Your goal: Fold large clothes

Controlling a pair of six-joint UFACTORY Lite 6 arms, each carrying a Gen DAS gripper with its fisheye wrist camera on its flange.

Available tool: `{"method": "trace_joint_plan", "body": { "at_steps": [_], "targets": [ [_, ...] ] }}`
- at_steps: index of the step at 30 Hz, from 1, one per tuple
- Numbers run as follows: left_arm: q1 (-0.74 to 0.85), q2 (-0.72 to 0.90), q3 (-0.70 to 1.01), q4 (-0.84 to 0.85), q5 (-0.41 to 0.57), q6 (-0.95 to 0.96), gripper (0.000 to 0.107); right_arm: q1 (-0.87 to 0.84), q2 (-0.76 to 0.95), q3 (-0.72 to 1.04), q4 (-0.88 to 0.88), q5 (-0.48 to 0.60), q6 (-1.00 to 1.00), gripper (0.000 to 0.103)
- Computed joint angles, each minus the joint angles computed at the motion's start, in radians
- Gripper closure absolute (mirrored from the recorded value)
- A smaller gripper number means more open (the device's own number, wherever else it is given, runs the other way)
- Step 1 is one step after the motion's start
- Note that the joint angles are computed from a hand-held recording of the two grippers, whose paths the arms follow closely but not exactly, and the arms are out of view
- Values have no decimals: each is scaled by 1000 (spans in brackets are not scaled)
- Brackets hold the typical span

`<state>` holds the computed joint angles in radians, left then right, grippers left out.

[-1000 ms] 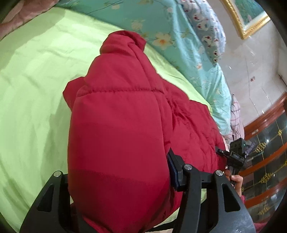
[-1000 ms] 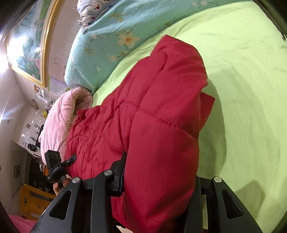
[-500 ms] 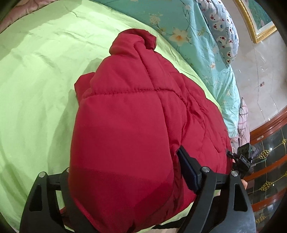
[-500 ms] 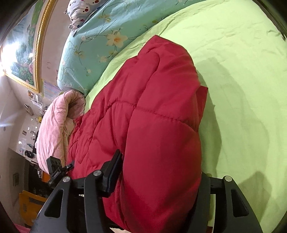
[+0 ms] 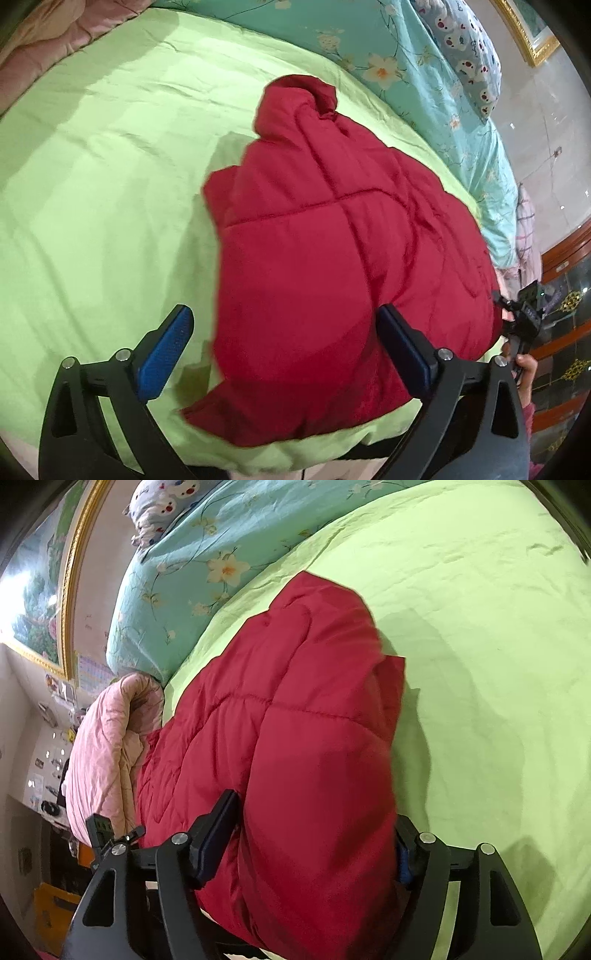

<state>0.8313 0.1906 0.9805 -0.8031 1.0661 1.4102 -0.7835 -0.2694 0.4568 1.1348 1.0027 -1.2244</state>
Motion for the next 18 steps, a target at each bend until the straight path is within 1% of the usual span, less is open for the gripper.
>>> {"method": "trace_joint_plan", "body": {
  "at_steps": [2,4,5,7,10,12,14,16,18],
  "targets": [
    [28,2,21,18,1,9,8,-23,-26,-10,-18,4,7,27],
    [99,-46,6,-36,18,57,8,-39,-74,-22,-41,-4,30,27],
    [110,-67,1,-52,24,68,8,-51,-107,-28,-53,-5,41,27],
    [148,-111,0,-89,82,102,8,-77,-222,-60,-66,-9,65,27],
    [159,-146,-11,-104,171,127,8,-100,-414,-96,-84,-5,131,27],
    [141,-200,-56,-106,198,140,8,-83,-498,-105,-85,20,161,27],
    [119,-249,-103,-103,223,157,8,-33,-561,-108,-75,33,184,27],
    [90,-311,-164,-105,245,173,8,83,-607,-108,-85,-22,245,28],
    [50,-380,-214,-115,256,162,8,215,-607,-100,-90,-93,304,31]
  ]
}}
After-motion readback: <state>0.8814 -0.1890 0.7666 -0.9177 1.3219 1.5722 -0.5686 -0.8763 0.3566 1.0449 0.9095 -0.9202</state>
